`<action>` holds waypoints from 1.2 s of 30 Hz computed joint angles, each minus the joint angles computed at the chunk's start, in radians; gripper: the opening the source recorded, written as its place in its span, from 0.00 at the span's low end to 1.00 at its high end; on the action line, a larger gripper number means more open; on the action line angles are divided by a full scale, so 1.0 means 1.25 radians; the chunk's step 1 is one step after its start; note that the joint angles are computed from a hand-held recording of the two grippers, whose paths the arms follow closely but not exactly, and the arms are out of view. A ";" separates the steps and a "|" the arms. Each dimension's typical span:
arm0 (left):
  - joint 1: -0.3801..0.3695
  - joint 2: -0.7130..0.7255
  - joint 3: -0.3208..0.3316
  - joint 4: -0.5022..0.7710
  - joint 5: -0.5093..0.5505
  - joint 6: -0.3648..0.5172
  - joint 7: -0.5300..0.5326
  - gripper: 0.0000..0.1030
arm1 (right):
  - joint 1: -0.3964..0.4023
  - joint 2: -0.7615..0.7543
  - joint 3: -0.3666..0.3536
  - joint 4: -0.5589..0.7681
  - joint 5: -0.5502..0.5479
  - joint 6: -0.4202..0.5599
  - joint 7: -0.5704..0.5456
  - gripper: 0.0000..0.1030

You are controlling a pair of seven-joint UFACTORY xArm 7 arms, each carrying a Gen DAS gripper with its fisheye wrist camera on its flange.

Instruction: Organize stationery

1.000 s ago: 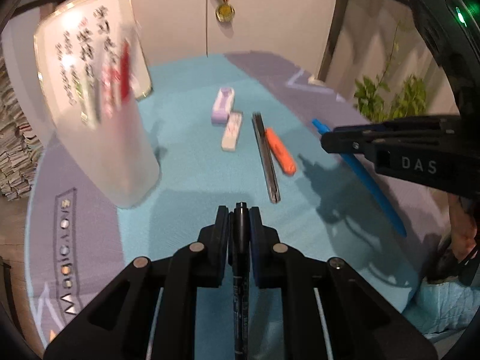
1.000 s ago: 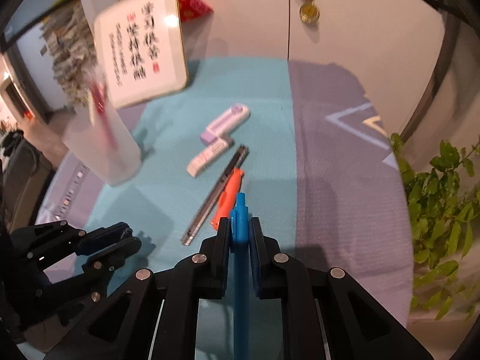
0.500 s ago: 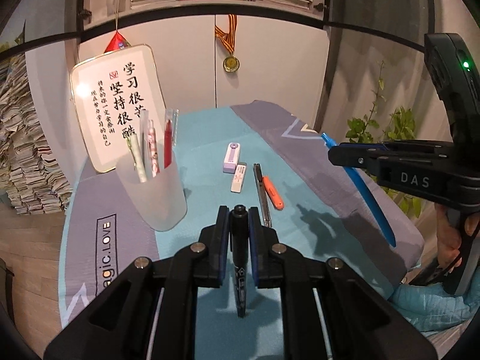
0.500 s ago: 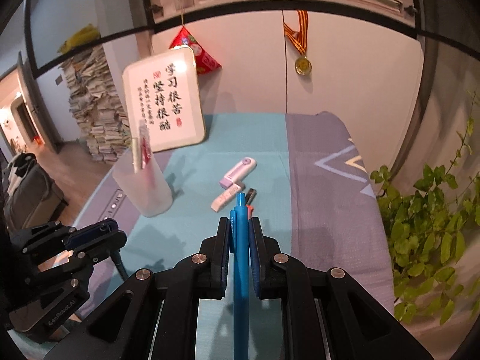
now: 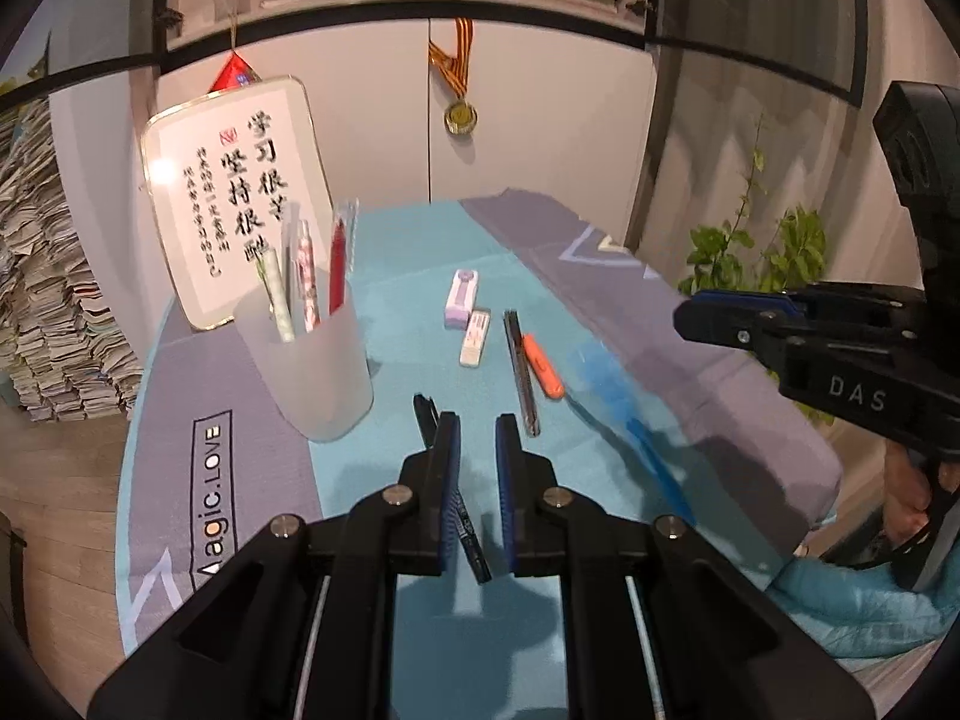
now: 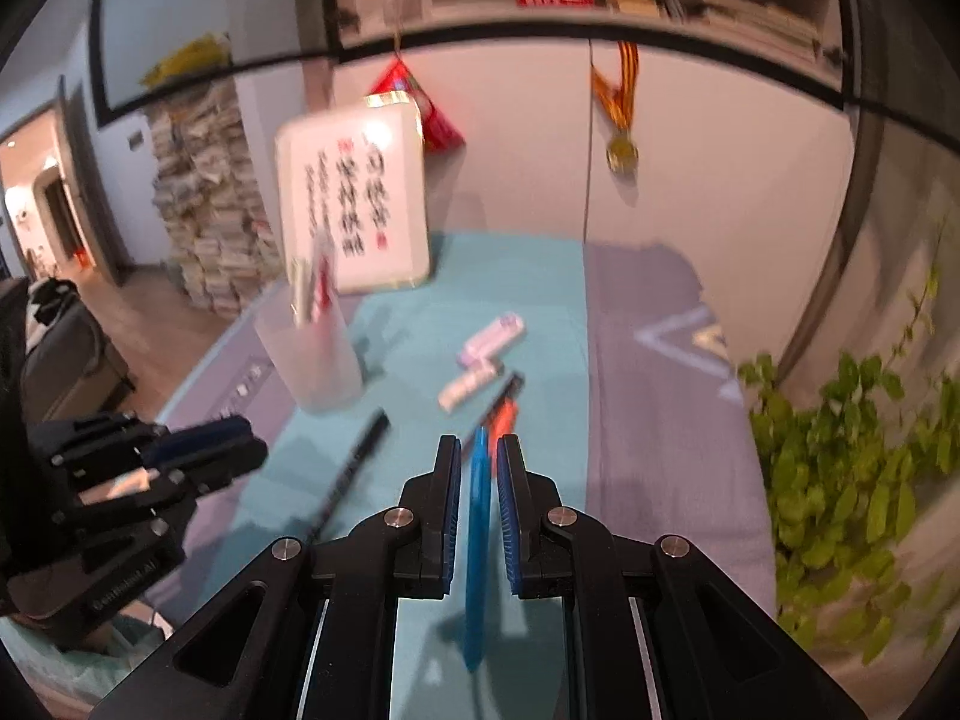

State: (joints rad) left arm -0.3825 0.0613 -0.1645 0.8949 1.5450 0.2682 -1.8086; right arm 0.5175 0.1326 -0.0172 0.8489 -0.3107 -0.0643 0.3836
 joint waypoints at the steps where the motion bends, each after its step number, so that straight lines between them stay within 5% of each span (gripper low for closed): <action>1: 0.002 0.017 0.001 0.010 -0.012 0.000 0.017 0.11 | -0.034 0.005 0.037 0.001 0.027 0.011 -0.023 0.13; 3: 0.006 0.059 0.008 0.028 -0.100 -0.002 0.100 0.12 | -0.130 0.028 0.142 0.016 0.121 0.048 -0.102 0.13; 7: 0.005 0.125 0.039 0.060 -0.240 -0.029 0.215 0.12 | -0.212 0.067 0.231 0.053 0.249 0.101 -0.220 0.13; 10: -0.011 0.153 0.063 0.078 -0.286 -0.033 0.252 0.16 | -0.189 0.111 0.201 0.110 0.270 0.163 -0.234 0.13; 14: -0.054 0.169 0.107 0.098 -0.277 -0.024 0.244 0.35 | -0.138 0.172 0.142 0.188 0.243 0.234 -0.203 0.22; 18: -0.058 0.199 0.124 0.130 -0.309 -0.030 0.284 0.35 | -0.121 0.221 0.128 0.251 0.223 0.272 -0.196 0.32; 24: -0.038 0.267 0.113 0.184 -0.489 -0.050 0.448 0.33 | -0.088 0.284 0.108 0.340 0.169 0.356 -0.197 0.32; 25: -0.034 0.279 0.109 0.194 -0.518 -0.052 0.475 0.33 | -0.085 0.288 0.106 0.344 0.163 0.357 -0.199 0.29; 26: -0.032 0.287 0.107 0.201 -0.543 -0.049 0.498 0.31 | -0.085 0.292 0.109 0.348 0.161 0.362 -0.205 0.13; 29: -0.065 0.298 0.135 0.216 -0.566 -0.033 0.527 0.13 | -0.088 0.279 0.112 0.331 0.164 0.335 -0.210 0.10; 31: -0.060 0.291 0.132 0.201 -0.610 -0.055 0.561 0.12 | -0.102 0.254 0.123 0.300 0.181 0.297 -0.214 0.10; 36: -0.196 0.204 0.288 0.131 -0.469 -0.105 0.389 0.12 | -0.132 0.143 0.150 0.172 0.229 0.172 -0.228 0.10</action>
State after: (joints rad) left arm -0.6281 0.3160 0.1961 1.0588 0.9589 0.1370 -1.3219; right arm 0.3526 0.3111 0.1701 1.0642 -0.0248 0.1508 0.0990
